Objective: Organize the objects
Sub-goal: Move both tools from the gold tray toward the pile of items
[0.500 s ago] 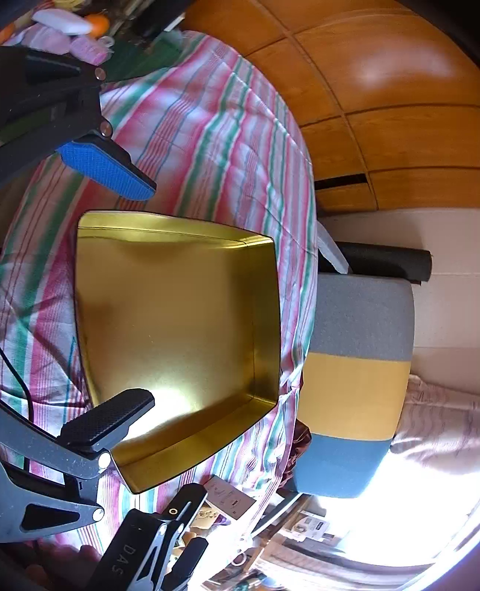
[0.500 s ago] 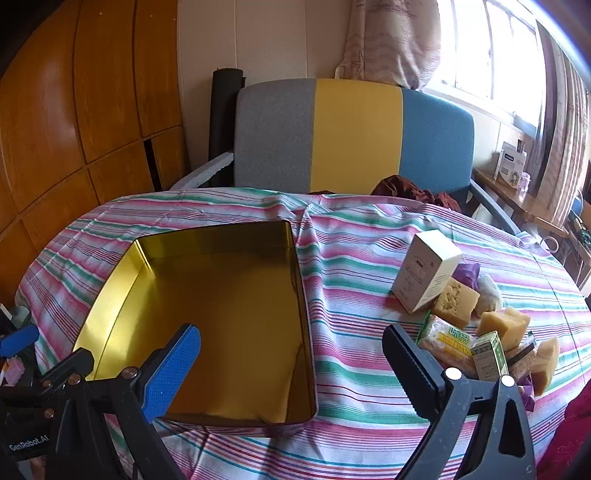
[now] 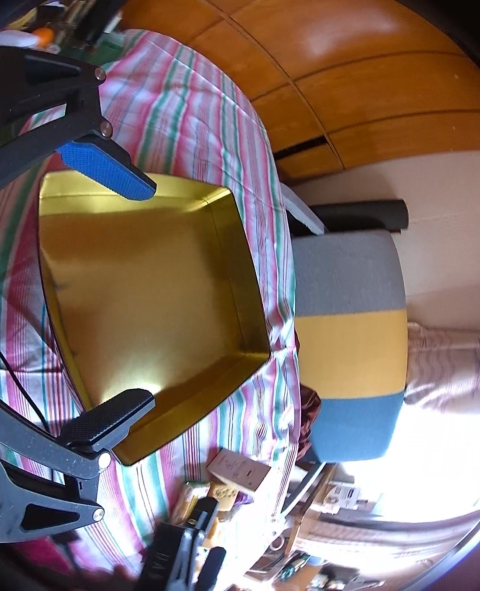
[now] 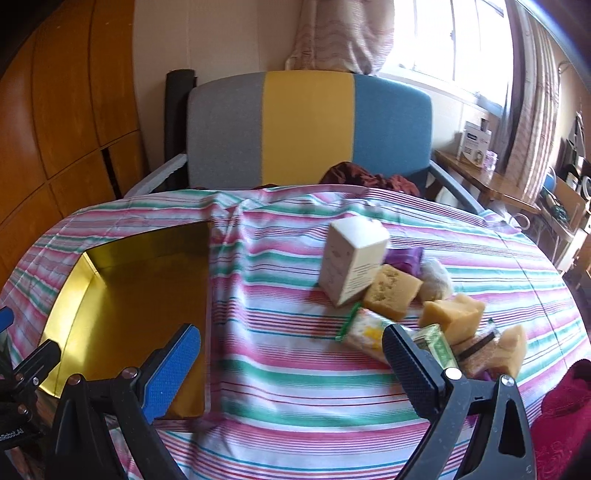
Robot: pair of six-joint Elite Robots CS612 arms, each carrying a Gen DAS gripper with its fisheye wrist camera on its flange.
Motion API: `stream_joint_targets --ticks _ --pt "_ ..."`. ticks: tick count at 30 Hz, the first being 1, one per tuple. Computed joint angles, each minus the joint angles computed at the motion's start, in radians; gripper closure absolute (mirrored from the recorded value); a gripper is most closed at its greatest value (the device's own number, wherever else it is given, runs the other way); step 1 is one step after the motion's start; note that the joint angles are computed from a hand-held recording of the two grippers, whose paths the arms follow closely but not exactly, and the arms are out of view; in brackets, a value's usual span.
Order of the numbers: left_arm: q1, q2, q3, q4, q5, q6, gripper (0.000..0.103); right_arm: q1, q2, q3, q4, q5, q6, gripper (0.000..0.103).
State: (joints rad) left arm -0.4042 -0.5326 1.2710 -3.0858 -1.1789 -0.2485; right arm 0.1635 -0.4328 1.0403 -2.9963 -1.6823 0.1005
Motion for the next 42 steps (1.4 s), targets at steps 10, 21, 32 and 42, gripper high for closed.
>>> stream_joint_targets --ticks 10,21,32,42 --pt "-0.009 0.014 -0.035 0.009 -0.037 0.062 0.000 -0.060 -0.028 0.029 0.015 -0.046 0.085 0.002" --pt "-0.020 0.033 -0.079 0.050 -0.058 0.097 0.000 -0.128 -0.032 0.064 -0.015 -0.042 0.204 0.002" --pt "-0.042 0.060 -0.134 0.084 -0.049 0.183 0.000 -0.165 -0.036 0.090 -0.019 0.074 0.365 0.002" --pt "-0.038 0.119 -0.275 0.165 -0.194 0.212 0.002 -0.175 -0.037 0.099 -0.023 0.114 0.419 0.002"
